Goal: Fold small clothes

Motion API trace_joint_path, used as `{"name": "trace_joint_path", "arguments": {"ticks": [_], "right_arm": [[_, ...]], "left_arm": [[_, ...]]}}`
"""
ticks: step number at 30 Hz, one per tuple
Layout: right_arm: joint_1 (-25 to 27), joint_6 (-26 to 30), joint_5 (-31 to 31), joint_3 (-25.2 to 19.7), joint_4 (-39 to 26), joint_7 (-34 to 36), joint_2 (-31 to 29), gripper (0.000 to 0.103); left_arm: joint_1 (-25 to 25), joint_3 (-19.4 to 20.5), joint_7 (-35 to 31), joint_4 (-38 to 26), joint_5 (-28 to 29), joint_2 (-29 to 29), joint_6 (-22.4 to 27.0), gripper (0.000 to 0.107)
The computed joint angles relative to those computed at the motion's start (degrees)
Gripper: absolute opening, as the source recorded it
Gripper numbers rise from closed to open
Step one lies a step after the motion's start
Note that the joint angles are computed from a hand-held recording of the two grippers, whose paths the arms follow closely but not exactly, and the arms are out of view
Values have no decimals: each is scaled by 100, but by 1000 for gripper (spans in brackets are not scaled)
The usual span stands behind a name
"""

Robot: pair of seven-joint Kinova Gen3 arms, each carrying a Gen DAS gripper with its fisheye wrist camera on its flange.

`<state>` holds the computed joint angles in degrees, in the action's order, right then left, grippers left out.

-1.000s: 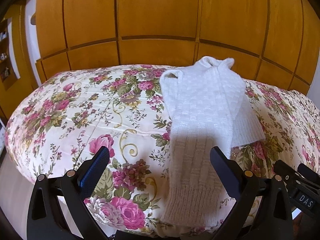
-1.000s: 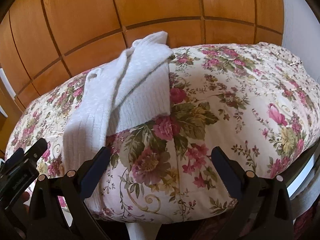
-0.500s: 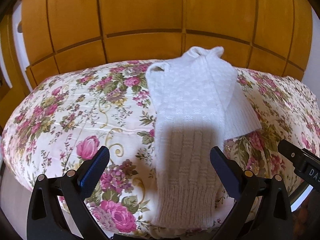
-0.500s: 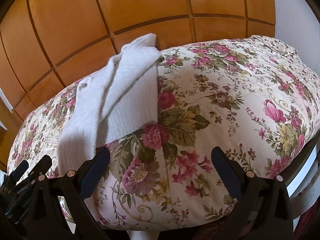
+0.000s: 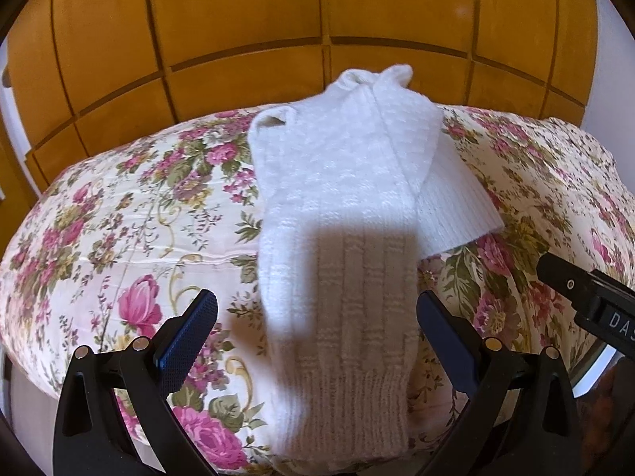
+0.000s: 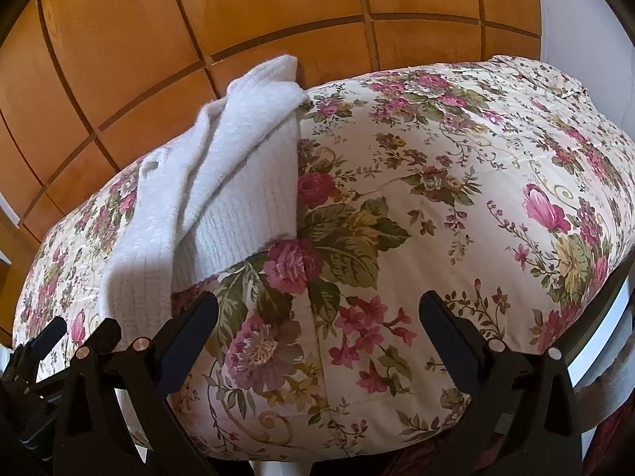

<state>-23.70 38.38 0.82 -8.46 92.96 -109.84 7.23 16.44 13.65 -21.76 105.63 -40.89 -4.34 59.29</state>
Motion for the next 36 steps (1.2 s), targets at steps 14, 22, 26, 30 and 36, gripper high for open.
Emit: {"name": "trace_joint_path", "arguments": {"ticks": [14,22,26,30,36], "right_arm": [[-133,150,316,60,-159,-288,170,101],[-160,258,480,111,-299,-450,262,101],[-41,277,305,68,-451,-183,360,101],[244,365,-485,-30,-802,676,585,88],[659,1248,-1756,-433,-2076,1790,1514,62]], "left_arm": [[-115,-282,-844,-18,605,209,-528,95],[388,-847,-1293,11,692,497,-641,68],[1211,-1909,-1410,219,858,220,-1033,16],[1473,-2970,-1876,691,1790,-610,-1965,11],[967,-4162,-2793,961,3188,-1809,-2843,11]]}}
